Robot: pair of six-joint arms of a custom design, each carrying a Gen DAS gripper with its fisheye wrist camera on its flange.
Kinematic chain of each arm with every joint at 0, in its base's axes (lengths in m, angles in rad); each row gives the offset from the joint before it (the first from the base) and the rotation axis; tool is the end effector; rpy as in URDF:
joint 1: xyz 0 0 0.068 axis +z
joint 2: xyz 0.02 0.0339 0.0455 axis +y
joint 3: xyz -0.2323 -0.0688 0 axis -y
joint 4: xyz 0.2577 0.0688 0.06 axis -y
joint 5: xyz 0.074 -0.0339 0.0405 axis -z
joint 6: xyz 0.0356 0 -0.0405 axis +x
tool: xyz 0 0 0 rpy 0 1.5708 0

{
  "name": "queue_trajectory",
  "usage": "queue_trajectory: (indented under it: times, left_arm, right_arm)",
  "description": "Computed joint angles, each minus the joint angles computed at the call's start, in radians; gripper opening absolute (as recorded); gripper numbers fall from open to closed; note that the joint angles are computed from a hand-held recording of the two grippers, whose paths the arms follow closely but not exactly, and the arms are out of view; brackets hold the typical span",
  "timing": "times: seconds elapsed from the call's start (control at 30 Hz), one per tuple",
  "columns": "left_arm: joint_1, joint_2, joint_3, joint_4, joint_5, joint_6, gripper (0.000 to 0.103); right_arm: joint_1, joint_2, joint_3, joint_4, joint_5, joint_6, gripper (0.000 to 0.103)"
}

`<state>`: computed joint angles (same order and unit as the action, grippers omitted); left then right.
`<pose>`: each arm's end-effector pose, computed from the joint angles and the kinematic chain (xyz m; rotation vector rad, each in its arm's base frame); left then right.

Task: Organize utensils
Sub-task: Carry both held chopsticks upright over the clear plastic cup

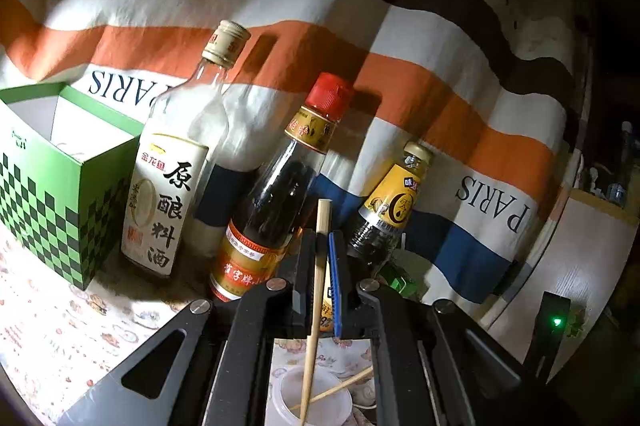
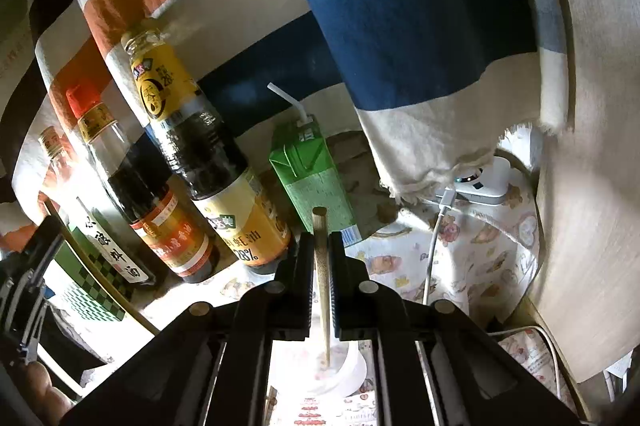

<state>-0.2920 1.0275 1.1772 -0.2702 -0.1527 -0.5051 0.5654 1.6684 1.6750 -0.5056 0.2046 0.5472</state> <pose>0.2450 -0.0680 0.3970 -0.2967 1.6858 -0.4670 0.3378 0.2058 0.3543 0.1083 2.0899 0.4729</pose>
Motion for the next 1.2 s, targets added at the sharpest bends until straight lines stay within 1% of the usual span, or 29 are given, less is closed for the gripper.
queue_trajectory:
  times: [0.1,0.2,0.27,0.37,0.47,0.57,0.6,0.73,0.87,0.97,1.07,1.2]
  left_arm:
    - [-0.018,0.003,-0.019,0.033,-0.044,0.021,0.005]
    - [-0.024,0.02,-0.033,0.081,-0.057,0.03,0.005]
    - [-0.042,0.037,-0.044,0.121,-0.098,0.047,0.005]
    - [-0.059,0.061,-0.057,0.154,-0.117,0.067,0.005]
    - [-0.072,0.077,-0.072,0.184,-0.151,0.071,0.005]
    - [-0.046,0.072,-0.062,0.188,-0.09,0.006,0.006]
    - [-0.045,0.07,-0.055,0.189,-0.083,0.0,0.006]
    - [-0.071,0.073,-0.024,0.194,-0.126,0.043,0.006]
    - [-0.087,0.085,-0.032,0.212,-0.147,0.066,0.006]
    - [-0.08,0.095,-0.064,0.248,-0.136,0.068,0.006]
    - [-0.056,0.111,-0.084,0.245,-0.086,0.04,0.006]
    - [-0.051,0.12,-0.117,0.25,-0.084,0.057,0.006]
  right_arm:
    - [-0.007,0.007,0.004,-0.004,-0.016,0.007,0.008]
    - [-0.015,0.022,0.018,-0.017,-0.035,0.012,0.008]
    - [-0.017,0.03,0.027,-0.027,-0.04,0.012,0.008]
    - [-0.021,0.044,0.038,-0.036,-0.048,0.014,0.008]
    - [-0.035,0.05,0.042,-0.041,-0.083,0.025,0.008]
    - [-0.047,0.044,0.032,-0.037,-0.104,0.035,0.008]
    - [-0.05,0.045,0.032,-0.038,-0.106,0.032,0.008]
    - [-0.063,0.045,0.031,-0.041,-0.126,0.037,0.008]
    - [-0.072,0.05,0.039,-0.055,-0.14,0.039,0.008]
    - [-0.073,0.056,0.044,-0.061,-0.133,0.031,0.008]
    - [-0.078,0.057,0.044,-0.064,-0.143,0.035,0.008]
    - [-0.087,0.053,0.043,-0.072,-0.152,0.034,0.008]
